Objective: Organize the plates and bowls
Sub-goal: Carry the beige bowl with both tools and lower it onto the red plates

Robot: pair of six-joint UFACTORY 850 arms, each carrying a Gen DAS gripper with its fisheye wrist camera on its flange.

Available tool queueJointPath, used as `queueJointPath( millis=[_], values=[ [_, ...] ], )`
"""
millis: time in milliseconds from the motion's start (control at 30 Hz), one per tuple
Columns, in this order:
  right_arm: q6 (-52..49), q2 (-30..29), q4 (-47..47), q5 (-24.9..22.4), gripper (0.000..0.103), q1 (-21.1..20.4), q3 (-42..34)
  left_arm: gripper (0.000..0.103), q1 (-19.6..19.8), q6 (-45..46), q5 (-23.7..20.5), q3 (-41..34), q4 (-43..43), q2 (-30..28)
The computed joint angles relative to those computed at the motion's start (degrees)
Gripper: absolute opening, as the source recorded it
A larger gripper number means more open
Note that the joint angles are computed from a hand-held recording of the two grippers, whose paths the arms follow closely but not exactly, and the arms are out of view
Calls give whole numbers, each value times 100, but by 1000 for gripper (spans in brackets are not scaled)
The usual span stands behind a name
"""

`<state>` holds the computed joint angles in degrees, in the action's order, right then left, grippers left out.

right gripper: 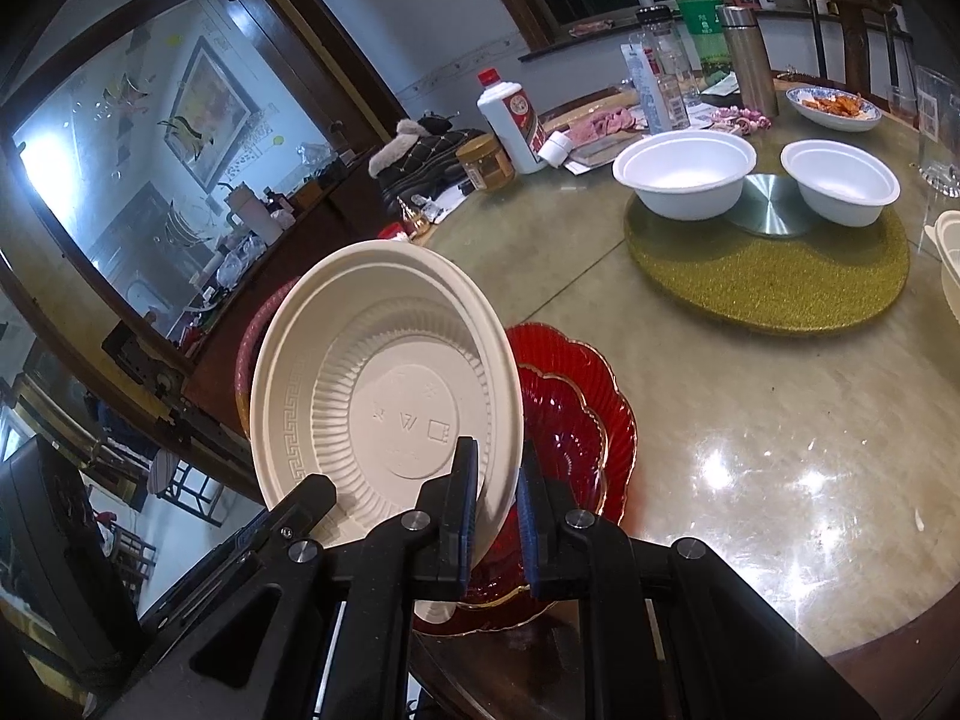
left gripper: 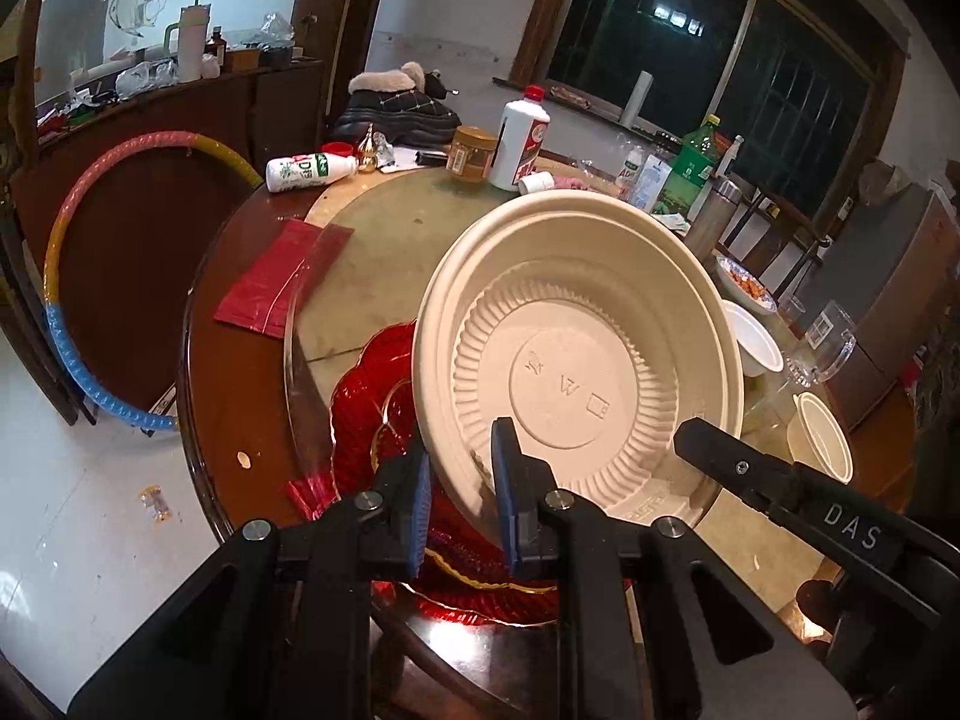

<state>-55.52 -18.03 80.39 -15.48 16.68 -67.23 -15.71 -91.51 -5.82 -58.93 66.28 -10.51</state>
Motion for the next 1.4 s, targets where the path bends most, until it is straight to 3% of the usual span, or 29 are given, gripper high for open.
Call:
queueJointPath(
  millis=[167, 967, 1400],
  values=[
    [363, -109, -355, -74, 14, 15, -72, 16, 51, 926, -1, -21, -944, -71],
    [1234, -355, -1178, -236, 15, 16, -238, 17, 53, 3029, -218, -158, -3006, -308],
    [1725, -458, -1719, -247, 15, 49, -350, 17, 17, 3469, -424, -265, -3407, -407]
  ],
)
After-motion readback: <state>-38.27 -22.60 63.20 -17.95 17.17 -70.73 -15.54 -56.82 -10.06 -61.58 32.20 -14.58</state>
